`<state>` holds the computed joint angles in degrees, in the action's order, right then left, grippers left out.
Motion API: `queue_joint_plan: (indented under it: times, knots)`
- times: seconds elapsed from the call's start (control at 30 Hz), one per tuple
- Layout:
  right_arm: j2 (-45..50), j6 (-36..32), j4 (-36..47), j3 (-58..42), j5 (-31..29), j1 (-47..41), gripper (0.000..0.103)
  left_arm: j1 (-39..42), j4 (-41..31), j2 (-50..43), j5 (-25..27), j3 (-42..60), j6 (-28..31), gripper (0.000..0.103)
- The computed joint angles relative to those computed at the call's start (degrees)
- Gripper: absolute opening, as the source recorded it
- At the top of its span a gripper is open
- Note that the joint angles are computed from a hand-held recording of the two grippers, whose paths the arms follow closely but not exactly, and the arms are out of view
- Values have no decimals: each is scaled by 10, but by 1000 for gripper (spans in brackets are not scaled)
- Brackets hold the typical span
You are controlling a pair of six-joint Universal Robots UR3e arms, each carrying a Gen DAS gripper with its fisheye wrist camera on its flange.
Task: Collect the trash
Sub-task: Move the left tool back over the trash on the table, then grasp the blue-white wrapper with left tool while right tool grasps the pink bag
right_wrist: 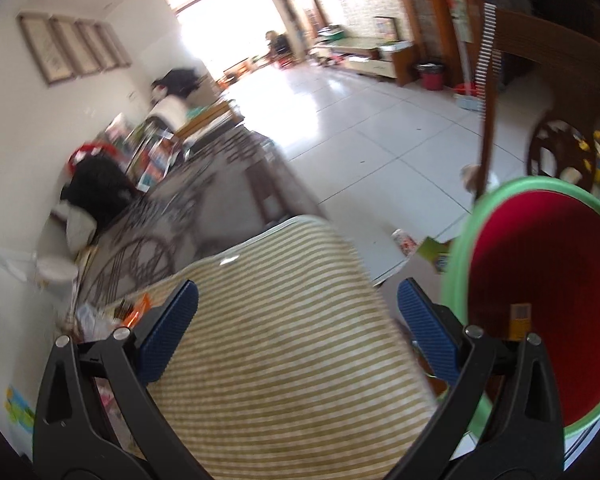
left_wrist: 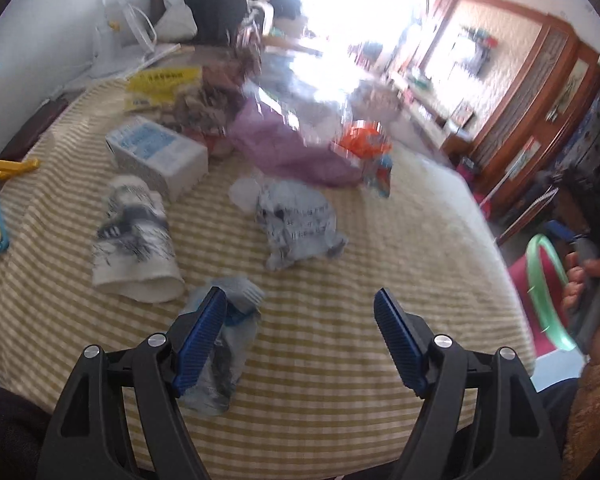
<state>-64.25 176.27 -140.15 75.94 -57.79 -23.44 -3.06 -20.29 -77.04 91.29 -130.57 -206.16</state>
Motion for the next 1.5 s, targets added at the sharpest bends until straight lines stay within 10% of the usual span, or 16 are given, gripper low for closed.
queue_joint_plan:
  times: [0.43, 0.7, 1.03, 1.2, 1.5]
  knots:
    - [4, -88, 42, -28, 6, 162, 98, 113, -22, 20, -85, -70, 33, 78]
    - [30, -142, 68, -63, -7, 250, 87, 132, 26, -11, -116, -83, 40, 37]
    - [84, -190, 57, -105, -49, 348, 77, 167, 77, 54, -113, -139, 19, 34]
    - [106, -221, 82, -125, -90, 374, 38, 174, 77, 51, -121, -139, 23, 34]
    - [63, -220, 78, -88, -27, 337, 17, 167, 96, 57, -108, -149, 17, 34]
